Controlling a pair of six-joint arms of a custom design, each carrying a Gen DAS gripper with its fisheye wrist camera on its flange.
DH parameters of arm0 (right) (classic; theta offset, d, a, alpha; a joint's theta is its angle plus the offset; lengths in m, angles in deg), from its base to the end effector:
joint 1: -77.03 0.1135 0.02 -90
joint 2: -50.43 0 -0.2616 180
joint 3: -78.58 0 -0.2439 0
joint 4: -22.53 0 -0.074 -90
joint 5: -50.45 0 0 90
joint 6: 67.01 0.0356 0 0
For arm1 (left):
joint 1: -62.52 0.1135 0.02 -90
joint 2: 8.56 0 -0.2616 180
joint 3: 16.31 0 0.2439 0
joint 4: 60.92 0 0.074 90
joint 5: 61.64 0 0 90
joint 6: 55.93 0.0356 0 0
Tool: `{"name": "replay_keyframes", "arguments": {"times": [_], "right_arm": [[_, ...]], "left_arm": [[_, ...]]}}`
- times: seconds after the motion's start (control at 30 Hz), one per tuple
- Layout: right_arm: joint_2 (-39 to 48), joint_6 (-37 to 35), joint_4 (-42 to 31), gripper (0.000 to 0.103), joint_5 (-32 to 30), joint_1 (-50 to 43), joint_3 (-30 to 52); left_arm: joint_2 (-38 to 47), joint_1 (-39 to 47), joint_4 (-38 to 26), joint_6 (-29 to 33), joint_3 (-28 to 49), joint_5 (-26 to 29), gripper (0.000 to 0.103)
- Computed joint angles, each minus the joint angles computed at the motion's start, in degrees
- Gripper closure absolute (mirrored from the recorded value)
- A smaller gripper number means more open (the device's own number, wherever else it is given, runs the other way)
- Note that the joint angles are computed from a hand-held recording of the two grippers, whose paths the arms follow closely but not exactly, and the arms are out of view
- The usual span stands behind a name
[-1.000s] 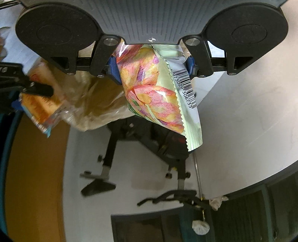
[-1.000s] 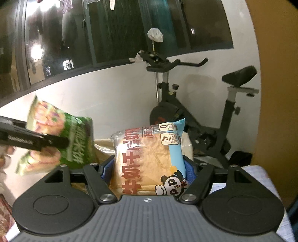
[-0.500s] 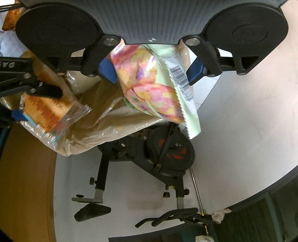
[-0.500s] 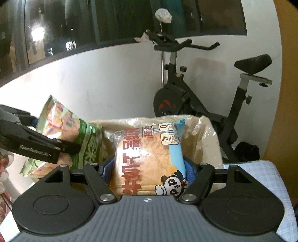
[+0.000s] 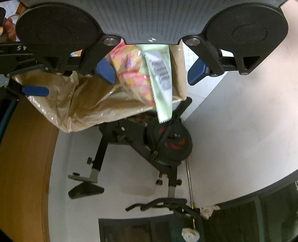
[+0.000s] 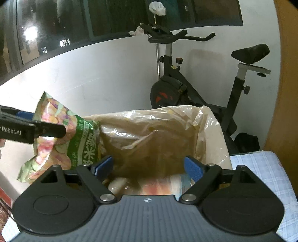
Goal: Organize snacks
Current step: 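Open both tools to drop the bread packet and cracker bag into the box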
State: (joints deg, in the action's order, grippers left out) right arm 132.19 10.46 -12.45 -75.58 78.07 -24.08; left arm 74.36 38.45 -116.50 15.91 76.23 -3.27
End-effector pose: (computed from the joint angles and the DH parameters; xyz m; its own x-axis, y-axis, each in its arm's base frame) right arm 0.3047 0.0265 0.2884 -0.5177 -0.1849 -0.8353 -0.5956 0.7788 0.1968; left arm 0.2822 -0.1056 0.3389 -0.6281 -0.0101 -0.7780 -0.1909 0.9714 0.1416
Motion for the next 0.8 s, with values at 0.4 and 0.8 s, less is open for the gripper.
{"name": "replay_keyframes", "arguments": {"times": [0.4, 0.8], "right_arm": [[-2.0, -0.9, -0.9, 0.017, -2.1, -1.3, -1.7], [-2.5, -1.4, -1.9, 0.017, -3.3, -2.8, -1.7]], "left_arm": [[1.2, 2.3, 3.9, 0.2, -1.3, 4.6, 0.075], [17.5, 5.1, -5.1, -1.2, 9.1, 9.2, 0.067]]}}
